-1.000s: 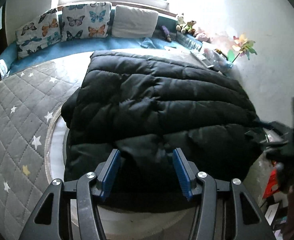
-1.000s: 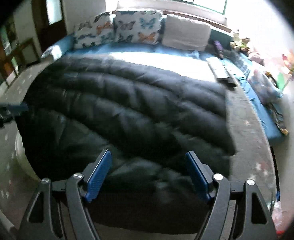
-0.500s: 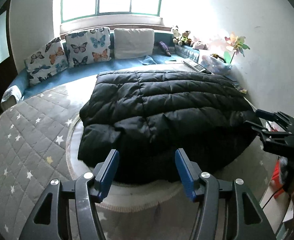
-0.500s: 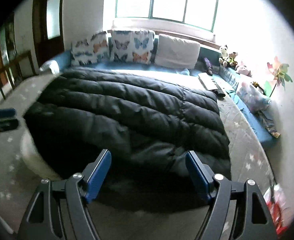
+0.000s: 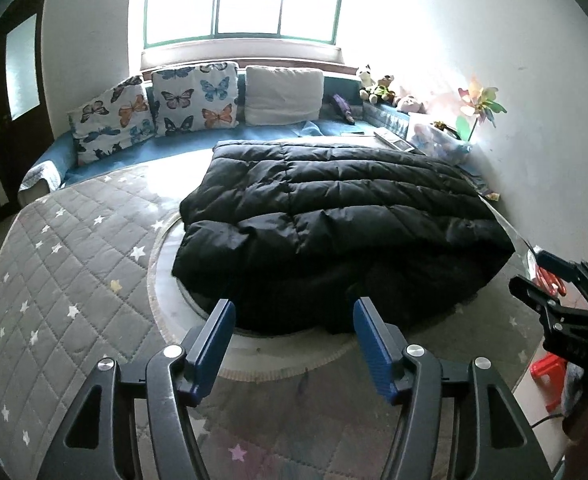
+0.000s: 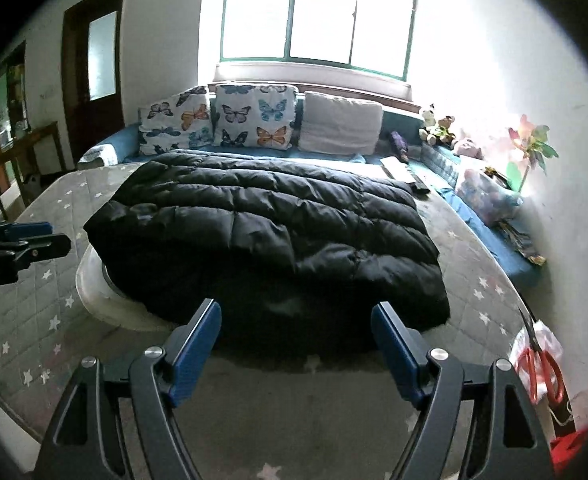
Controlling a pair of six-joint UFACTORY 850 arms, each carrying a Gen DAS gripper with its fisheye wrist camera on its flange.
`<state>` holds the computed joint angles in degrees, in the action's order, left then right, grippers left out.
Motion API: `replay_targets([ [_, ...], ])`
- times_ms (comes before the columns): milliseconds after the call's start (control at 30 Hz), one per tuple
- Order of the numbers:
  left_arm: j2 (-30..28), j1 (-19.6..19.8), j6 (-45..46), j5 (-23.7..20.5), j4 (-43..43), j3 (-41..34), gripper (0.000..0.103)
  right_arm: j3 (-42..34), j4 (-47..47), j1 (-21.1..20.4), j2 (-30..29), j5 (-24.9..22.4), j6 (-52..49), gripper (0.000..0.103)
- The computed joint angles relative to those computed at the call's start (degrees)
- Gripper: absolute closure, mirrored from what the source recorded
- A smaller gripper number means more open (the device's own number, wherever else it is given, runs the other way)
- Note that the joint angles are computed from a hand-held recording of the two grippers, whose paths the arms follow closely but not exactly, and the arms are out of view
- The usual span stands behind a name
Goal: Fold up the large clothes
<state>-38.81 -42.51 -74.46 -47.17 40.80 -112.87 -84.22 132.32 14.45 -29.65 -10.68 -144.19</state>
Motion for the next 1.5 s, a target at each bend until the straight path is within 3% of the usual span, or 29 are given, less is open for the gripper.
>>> replay_targets([
  [133, 1.2, -0.4, -1.9, 0.5, 0.8, 1.8, 0.038, 0.8, -9.6, -0.3, 0.5, -0.2, 11.8, 0.018],
  [400, 2.7, -1.0, -4.1, 1.2, 1.0, 4.8, 0.038, 1.9, -7.1, -0.2, 1.0, 0.5, 10.3, 0.018],
  [667, 2.2, -1.4, -4.6, 0.7, 1.3, 4.4, 0.038, 2.0, -12.3, -0.6, 0.9, 0.6, 16.3, 0.018],
  [1500, 1.6, -2.0, -1.6, 1.7, 0.2, 4.5, 0.038, 2.1, -15.9, 0.3, 1.2, 0.5, 19.1, 0.018],
])
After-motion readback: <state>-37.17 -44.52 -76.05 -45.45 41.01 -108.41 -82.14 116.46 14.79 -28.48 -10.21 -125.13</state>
